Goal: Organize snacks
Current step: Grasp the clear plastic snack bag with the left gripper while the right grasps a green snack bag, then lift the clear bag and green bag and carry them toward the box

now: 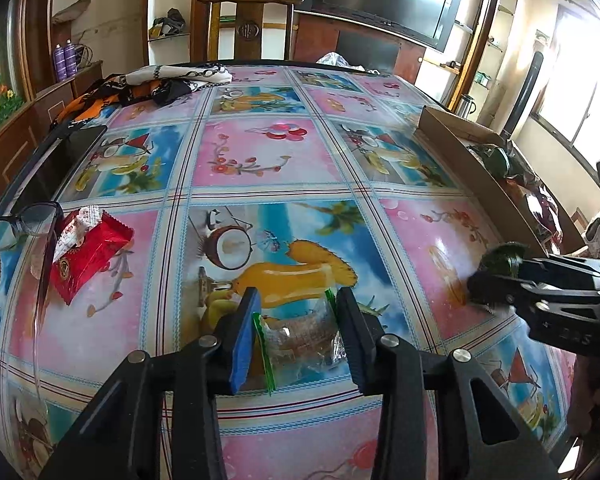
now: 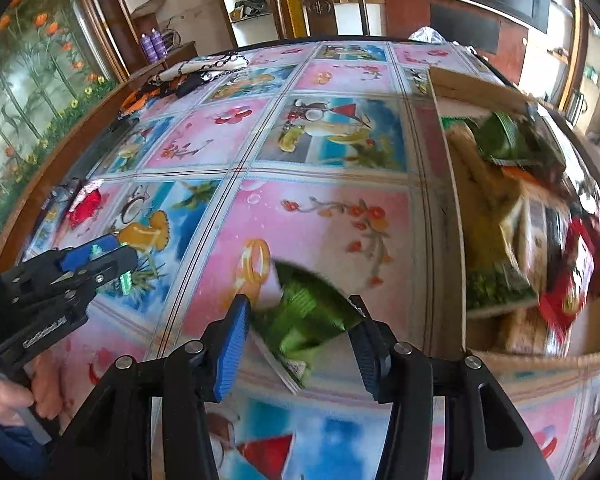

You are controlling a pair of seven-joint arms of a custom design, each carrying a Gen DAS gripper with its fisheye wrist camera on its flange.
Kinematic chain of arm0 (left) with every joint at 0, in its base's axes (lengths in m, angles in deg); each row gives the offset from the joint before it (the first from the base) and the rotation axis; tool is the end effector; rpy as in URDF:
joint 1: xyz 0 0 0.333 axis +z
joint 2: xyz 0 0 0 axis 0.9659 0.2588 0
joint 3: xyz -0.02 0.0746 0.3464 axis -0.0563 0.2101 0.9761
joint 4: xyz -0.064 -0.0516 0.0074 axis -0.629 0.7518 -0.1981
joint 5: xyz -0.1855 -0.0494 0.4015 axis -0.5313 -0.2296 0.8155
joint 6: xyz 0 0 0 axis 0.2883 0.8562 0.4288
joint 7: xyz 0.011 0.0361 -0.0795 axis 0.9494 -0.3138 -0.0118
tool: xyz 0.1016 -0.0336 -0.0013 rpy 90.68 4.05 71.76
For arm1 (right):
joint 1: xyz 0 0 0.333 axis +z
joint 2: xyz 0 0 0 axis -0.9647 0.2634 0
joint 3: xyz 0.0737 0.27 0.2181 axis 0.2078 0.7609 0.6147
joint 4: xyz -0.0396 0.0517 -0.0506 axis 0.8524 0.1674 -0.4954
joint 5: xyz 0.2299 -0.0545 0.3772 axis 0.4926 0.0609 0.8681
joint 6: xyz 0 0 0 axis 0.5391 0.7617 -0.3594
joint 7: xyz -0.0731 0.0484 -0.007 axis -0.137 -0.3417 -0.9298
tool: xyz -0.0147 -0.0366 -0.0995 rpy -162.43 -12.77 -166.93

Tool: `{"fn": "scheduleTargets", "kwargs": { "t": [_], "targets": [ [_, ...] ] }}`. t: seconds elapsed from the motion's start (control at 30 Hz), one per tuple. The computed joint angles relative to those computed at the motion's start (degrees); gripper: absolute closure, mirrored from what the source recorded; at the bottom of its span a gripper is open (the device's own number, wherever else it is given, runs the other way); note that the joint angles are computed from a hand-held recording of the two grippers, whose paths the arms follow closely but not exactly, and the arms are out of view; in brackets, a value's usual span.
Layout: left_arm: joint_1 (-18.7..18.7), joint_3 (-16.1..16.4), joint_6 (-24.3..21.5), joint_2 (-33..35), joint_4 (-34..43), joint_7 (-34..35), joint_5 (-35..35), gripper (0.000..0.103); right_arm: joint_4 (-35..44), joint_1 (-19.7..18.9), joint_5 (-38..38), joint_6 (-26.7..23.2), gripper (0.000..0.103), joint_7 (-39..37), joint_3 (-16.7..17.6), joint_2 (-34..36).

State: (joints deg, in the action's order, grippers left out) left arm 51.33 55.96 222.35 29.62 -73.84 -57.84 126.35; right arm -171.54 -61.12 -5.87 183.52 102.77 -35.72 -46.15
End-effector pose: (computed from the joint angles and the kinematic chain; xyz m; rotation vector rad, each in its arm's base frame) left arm 0.5579 -0.4024 0.3684 -1.9351 1.7699 -0.8094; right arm 0.6068 0.1595 0.3947 -2.1771 1.3946 -0.2105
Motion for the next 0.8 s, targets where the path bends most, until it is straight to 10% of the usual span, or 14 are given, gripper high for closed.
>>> {"fn": "scheduleTargets", "kwargs": {
  "t": [0.8],
  "targets": [
    [0.43, 0.39, -2.87, -3.07, -1.17, -22.92, 18.38, 0.068, 9.03, -1.79, 27.62, -1.32, 0.07, -25.46, 4.45, 4.79]
  ]
}}
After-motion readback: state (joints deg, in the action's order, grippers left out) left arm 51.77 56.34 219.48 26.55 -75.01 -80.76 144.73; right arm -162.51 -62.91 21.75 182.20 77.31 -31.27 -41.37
